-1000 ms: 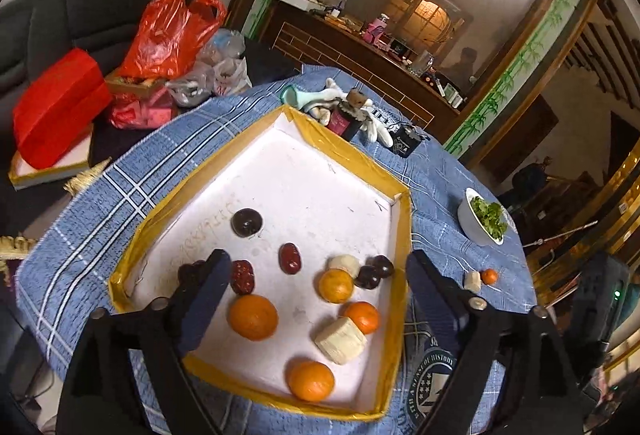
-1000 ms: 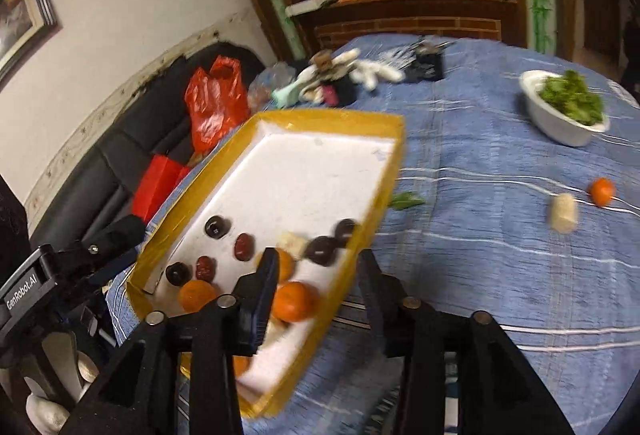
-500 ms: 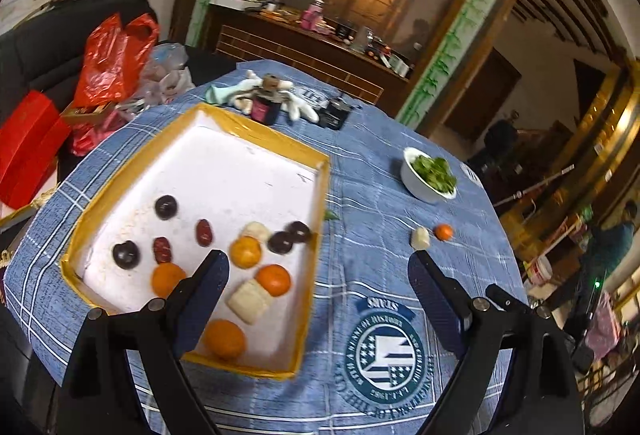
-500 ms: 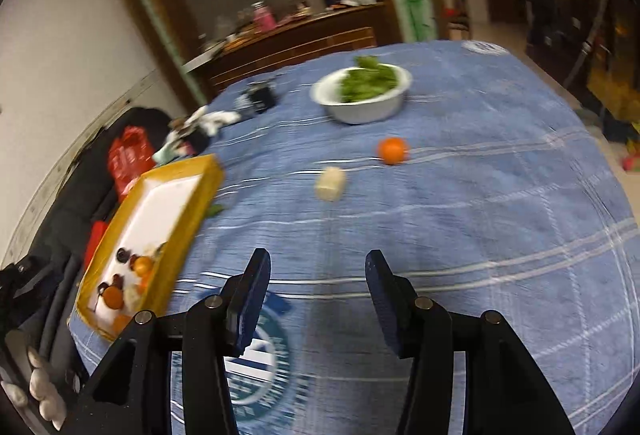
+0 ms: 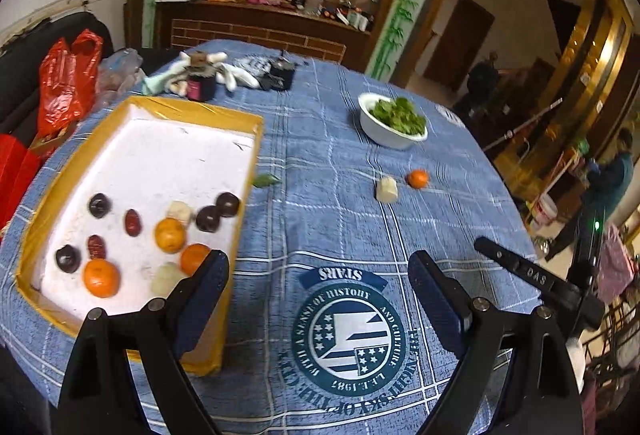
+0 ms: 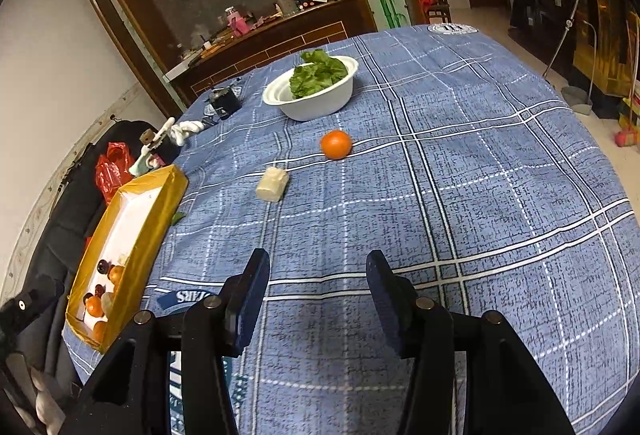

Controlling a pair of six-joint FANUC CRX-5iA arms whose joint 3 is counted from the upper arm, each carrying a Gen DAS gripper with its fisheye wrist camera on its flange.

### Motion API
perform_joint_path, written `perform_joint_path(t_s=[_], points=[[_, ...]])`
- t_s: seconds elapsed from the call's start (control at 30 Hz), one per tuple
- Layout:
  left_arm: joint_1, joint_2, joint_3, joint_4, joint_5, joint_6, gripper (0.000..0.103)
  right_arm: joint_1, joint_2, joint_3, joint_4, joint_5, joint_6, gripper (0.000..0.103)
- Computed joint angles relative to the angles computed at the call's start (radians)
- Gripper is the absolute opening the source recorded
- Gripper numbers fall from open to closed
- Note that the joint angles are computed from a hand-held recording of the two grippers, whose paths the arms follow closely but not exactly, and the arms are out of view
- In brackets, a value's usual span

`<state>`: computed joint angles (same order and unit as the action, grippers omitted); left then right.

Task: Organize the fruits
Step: 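Withdraw both open tools toward the last white block and orange, then grasp the white block with the left tool while the right tool grasps the orange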

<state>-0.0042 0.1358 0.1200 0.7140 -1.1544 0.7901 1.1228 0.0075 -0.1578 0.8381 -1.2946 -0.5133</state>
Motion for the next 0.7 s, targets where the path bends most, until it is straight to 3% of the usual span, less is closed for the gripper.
perform_joint_path(t_s=[0.23, 0.37, 0.43, 0.5, 0.57, 0.7], points=[[-0.082, 0.081, 0.08, -0.048, -0.046, 0.003, 0.09, -0.092, -0.023, -0.023, -0.029, 0.05, 0.055, 0.055], [-0.144, 0.135, 0.144, -0.066, -0.036, -0.013, 0.09, -0.18, -0.027, -0.026, -0.037, 0.125, 0.112, 0.055], [-0.175, 0.16, 0.16, -0.055, -0.018, -0.043, 0.085, -0.225, -0.016, -0.011, -0.054, 0.161, 0.155, 0.054], [-0.205, 0.199, 0.204, -0.077, -0.026, -0.043, 0.066, -0.267, 0.004, 0.01, -0.079, 0.195, 0.205, 0.054], [-0.221, 0.236, 0.248, -0.1, -0.047, -0.013, 0.056, -0.308, 0.031, 0.041, -0.116, 0.222, 0.269, 0.054], [-0.236, 0.29, 0.304, -0.123, -0.065, 0.046, 0.053, -0.356, 0.087, 0.099, -0.174, 0.227, 0.369, 0.054]])
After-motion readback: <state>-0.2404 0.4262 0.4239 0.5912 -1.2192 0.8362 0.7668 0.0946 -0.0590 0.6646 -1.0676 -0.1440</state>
